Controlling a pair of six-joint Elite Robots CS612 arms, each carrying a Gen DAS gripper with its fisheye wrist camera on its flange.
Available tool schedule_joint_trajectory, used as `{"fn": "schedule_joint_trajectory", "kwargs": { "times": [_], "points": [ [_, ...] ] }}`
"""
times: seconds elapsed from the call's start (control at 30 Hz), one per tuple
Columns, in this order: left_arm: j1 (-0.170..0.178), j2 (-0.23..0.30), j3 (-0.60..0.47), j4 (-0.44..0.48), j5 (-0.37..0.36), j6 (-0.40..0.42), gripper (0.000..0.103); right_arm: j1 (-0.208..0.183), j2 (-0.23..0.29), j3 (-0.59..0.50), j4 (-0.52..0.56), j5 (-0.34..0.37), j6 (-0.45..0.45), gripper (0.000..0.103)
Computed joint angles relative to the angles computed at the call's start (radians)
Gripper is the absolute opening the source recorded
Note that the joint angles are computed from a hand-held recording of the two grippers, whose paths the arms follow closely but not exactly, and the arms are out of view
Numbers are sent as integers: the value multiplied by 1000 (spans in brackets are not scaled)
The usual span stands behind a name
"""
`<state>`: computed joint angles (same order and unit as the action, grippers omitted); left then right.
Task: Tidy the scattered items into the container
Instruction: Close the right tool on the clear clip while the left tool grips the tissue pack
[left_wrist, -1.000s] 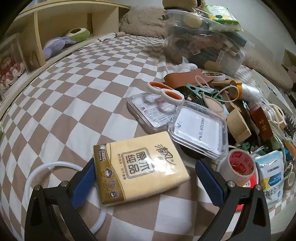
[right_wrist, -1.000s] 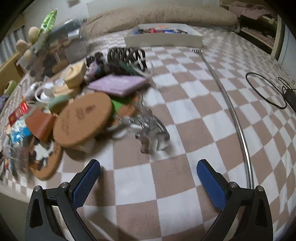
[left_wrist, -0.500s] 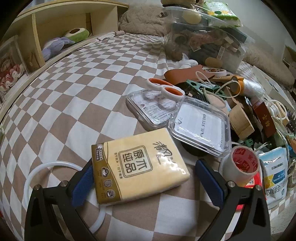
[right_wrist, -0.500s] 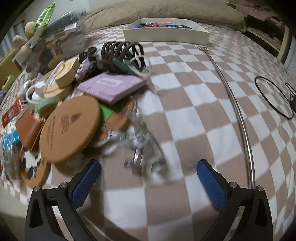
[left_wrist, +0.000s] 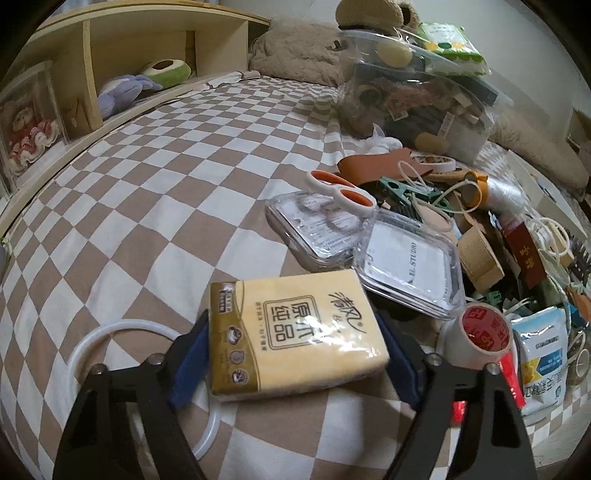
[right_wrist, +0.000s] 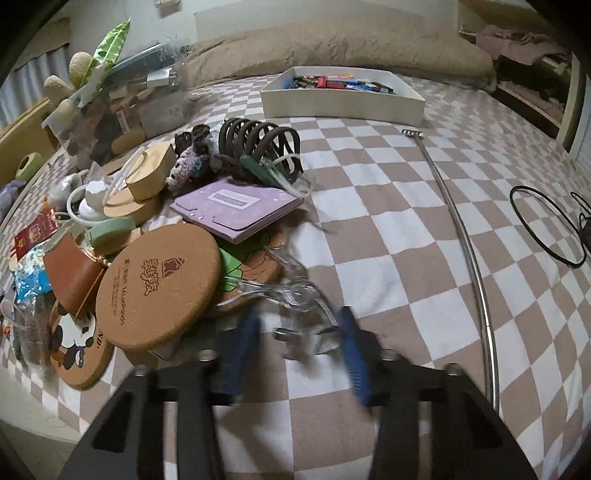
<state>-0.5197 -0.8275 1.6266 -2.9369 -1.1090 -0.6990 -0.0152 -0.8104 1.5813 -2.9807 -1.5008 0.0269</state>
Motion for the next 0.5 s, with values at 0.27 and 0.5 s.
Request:
{"fn": "schedule_joint_trajectory", "kwargs": {
  "times": [0.27, 0.5],
  "points": [
    [3, -4, 20, -67, -23, -6, 78, -12, -10, 23, -62, 41, 48, 31],
    [-1, -9, 32, -104, -20, -16, 78, -47, -28, 65, -144, 115, 182, 30]
  ]
}}
